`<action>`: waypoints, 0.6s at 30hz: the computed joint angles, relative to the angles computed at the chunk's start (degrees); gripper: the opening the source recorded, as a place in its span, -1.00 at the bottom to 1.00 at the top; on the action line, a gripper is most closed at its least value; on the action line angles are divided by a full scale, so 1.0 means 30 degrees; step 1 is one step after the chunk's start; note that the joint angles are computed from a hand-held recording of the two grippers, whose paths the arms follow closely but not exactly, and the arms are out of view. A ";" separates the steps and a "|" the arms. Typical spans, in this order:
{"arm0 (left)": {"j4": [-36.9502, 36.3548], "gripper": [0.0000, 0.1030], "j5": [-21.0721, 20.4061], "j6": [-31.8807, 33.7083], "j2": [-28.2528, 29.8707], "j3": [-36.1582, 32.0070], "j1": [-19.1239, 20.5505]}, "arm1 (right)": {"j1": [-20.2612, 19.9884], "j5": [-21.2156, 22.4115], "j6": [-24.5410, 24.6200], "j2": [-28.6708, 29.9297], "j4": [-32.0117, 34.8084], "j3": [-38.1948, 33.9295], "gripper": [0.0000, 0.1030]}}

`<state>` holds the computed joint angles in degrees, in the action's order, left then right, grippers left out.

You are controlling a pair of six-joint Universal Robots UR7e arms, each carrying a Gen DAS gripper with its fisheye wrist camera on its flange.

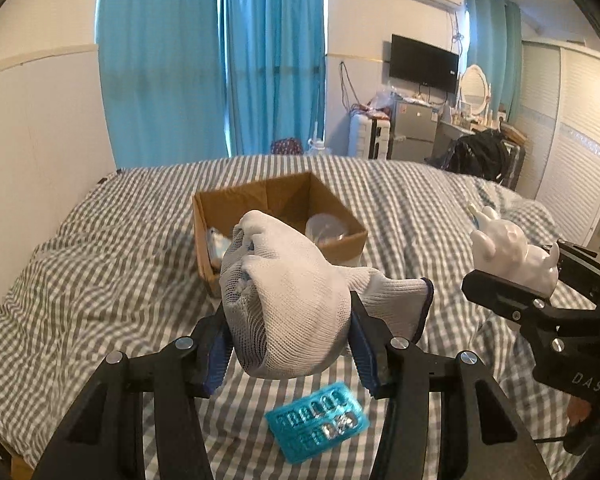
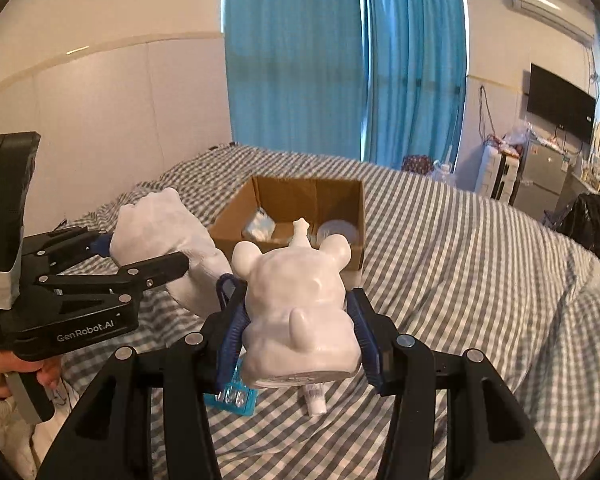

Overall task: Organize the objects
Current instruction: 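Lower the bear figurine and white glove into the box and release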

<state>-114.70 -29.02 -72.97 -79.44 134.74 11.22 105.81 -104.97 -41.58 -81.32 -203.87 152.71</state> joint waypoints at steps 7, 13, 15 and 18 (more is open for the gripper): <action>0.1577 0.02 0.0475 -0.0305 0.0478 -0.1348 0.0337 | 0.1229 -0.0768 -0.0015 -0.0042 0.0471 -0.0883 -0.04; -0.0055 0.02 0.1106 0.1473 0.0894 -0.1751 0.1035 | 0.1591 -0.0805 -0.0166 0.0985 0.0146 -0.1997 -0.04; -0.0551 0.02 0.1382 0.2053 0.0944 -0.1920 0.1412 | 0.1749 -0.0869 -0.0225 0.1351 0.0367 -0.2607 -0.04; -0.2284 0.02 0.1840 0.3816 0.1029 -0.2157 0.2380 | 0.1911 -0.0884 -0.0290 0.2005 0.0705 -0.3695 -0.04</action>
